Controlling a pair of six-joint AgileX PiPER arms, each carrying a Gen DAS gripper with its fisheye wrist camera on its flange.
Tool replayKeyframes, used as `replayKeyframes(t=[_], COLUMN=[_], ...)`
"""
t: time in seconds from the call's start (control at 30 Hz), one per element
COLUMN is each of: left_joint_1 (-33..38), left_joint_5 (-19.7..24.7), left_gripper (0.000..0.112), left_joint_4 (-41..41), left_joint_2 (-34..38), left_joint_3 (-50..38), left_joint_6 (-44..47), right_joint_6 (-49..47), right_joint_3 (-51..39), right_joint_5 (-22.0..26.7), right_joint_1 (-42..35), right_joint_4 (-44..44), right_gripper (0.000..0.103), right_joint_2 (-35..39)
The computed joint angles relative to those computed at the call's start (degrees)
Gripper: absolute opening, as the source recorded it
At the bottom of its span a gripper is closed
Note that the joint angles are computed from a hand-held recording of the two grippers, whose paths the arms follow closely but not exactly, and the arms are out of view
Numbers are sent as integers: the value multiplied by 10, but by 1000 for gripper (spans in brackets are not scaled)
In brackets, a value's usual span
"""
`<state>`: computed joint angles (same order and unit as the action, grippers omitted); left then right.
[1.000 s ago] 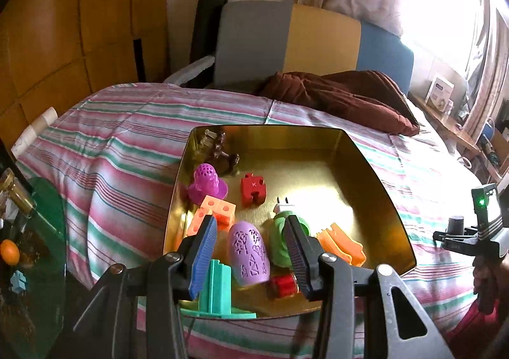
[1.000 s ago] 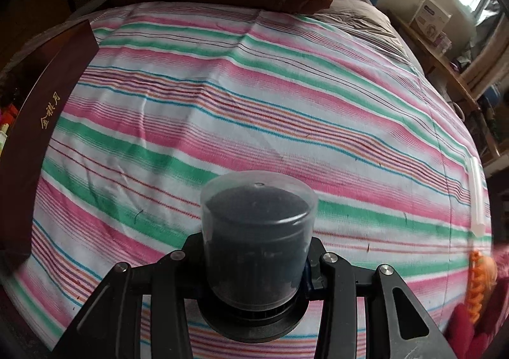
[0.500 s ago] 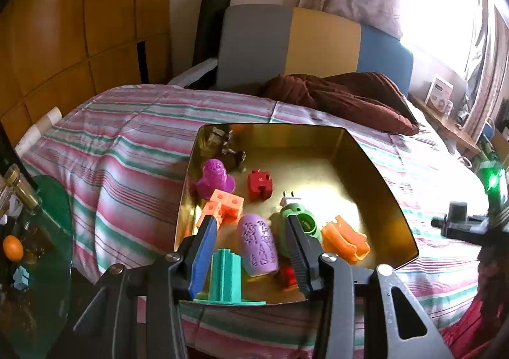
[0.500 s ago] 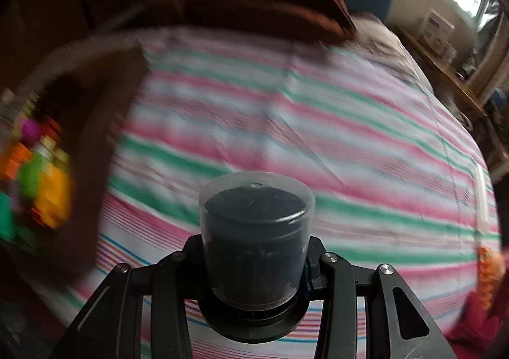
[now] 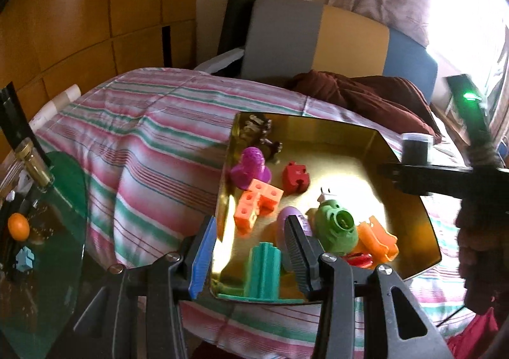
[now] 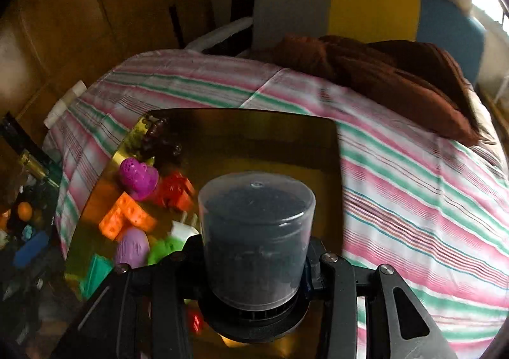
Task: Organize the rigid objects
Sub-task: 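Lower black canister into gold tray and open right tool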
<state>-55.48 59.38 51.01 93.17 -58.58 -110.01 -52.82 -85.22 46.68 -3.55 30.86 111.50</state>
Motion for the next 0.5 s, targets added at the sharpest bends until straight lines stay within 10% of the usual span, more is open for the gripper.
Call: replayKeyframes(t=[0.2,0.5], left_joint_1=[14,17], left_joint_5=[-3,-3], left_gripper=[44,44], left_joint_4=[-5,-6], left_joint_2=[-4,0], left_joint_3=[12,11], left_joint_6=[0,4], right_joint_6=[125,90], right_joint_3=[-23,9], right_joint_5=[-20,-21], right_joint_1=[72,65], right_joint_4=[-137,-118], right_gripper=[44,46], right_joint_2=[66,57])
